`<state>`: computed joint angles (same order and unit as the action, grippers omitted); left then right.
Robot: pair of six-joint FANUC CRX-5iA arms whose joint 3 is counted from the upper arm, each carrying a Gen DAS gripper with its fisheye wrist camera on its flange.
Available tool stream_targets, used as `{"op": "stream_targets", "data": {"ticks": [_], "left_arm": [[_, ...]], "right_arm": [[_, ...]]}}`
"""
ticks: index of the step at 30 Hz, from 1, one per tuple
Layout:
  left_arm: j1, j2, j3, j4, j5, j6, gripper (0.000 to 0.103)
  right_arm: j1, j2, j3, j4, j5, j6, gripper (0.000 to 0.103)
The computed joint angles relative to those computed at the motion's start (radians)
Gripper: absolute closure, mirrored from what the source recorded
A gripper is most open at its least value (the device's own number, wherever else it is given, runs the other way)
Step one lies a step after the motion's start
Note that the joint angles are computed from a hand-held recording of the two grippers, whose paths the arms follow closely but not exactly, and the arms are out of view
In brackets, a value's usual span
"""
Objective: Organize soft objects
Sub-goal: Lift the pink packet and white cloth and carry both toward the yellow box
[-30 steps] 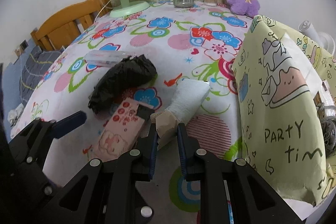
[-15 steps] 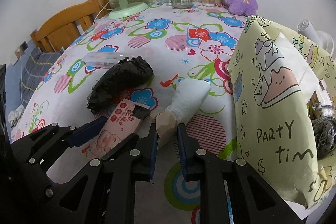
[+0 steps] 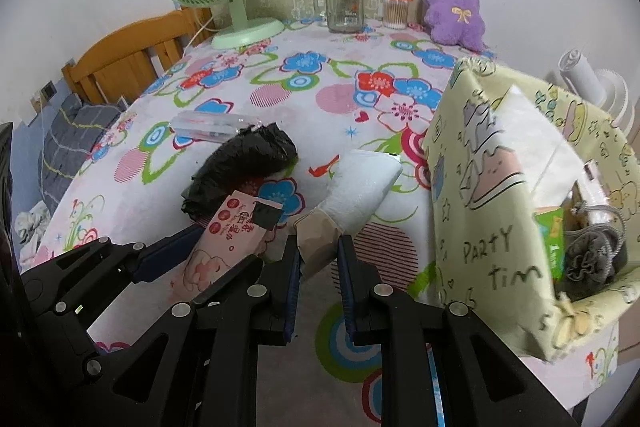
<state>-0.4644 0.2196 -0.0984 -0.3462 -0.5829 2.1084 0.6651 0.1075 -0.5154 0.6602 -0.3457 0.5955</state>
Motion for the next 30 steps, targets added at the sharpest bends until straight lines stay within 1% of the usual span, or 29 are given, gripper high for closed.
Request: {"op": "stream_targets", "data": {"ticks": [8, 15, 22, 25, 30], "left_arm": [[-0.029, -0.039, 0.014, -0.066, -0.023, 0.061, 0.064], [-0.057, -0.071, 0.035, -0.128, -0.054, 0.11, 0.064], [-0.077, -0.092, 0.058, -0.157, -0.077, 0.122, 0.064], [-0.093, -0.1, 0.072, -0.184, -0.092, 0.144, 0.064], [-0.109, -0.098, 0.101, -0.2, -0.106, 0.142, 0.064]], "right_arm": [[-0.005, -0.064, -0.056, 0.131, 0.023, -0.108, 0.082], [-0.011, -0.118, -0.084, 0.209, 0.036, -0.162, 0.082], [-0.012, -0.164, -0.093, 0.24, 0.024, -0.177, 0.082], [-0.015, -0.18, -0.095, 0.245, 0.026, -0.176, 0.082], [-0.027, -0.2, -0.094, 0.258, 0.022, -0.183, 0.082]]}}
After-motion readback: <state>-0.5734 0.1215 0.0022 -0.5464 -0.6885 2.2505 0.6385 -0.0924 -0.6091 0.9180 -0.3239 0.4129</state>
